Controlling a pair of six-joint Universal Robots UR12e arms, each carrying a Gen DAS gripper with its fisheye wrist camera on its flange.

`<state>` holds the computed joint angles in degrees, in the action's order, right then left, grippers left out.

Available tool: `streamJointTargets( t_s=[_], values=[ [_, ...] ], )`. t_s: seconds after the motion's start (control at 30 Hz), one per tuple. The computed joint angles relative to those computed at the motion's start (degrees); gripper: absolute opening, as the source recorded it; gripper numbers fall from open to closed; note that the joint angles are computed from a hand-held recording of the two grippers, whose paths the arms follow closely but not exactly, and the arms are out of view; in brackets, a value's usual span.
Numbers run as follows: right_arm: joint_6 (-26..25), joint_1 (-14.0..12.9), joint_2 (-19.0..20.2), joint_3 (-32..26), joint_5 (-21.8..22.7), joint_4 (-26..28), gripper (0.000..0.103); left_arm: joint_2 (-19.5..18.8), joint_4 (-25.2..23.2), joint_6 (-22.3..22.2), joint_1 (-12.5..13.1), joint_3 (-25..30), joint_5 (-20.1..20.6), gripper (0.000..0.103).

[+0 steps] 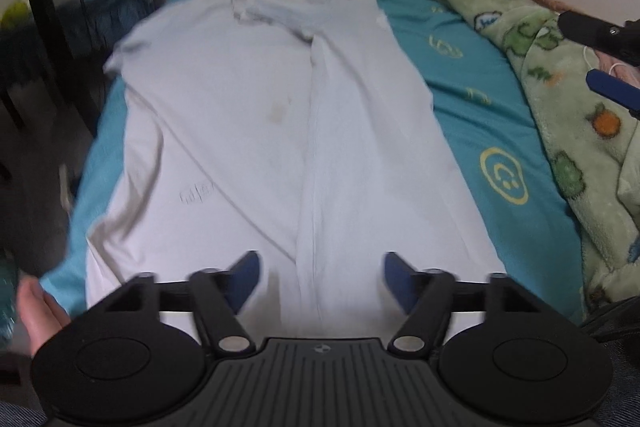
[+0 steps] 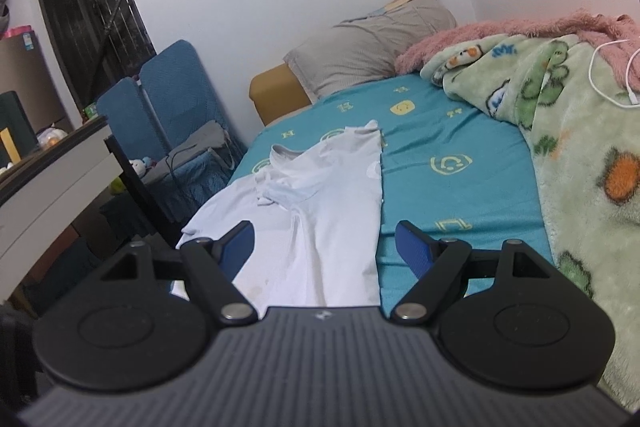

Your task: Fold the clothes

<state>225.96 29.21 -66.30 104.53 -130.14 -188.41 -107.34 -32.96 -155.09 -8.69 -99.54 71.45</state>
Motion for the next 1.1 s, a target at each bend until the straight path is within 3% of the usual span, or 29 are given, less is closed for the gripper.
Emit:
streamJointTargets(
  t_s=[0.17, 0.5, 0.73, 1.1],
  values=[
    [0.03, 0.13, 0.09, -0.03, -0.95, -0.59, 0.079, 0.13, 7.13, 0.64, -0.69, -0.47, 0.01, 0.089],
    [-0.07, 0.6, 0.36, -0.22, -4.16, -0.96, 0.079, -1.81, 19.41, -3.83, -2.2, 2.1, -0.74, 0.103],
    [0.31, 0.49, 0.69, -0.62, -4.91, 0.98, 0.079, -3.81, 22.49, -6.21, -1.7, 3.13, -2.13, 0.103],
    [-2.03, 0.38, 1.79, -2.53, -3.3, 4.65, 0.079, -3.86, 20.72, -8.82, 1.76, 3.61, -4.33, 0.103]
  ],
)
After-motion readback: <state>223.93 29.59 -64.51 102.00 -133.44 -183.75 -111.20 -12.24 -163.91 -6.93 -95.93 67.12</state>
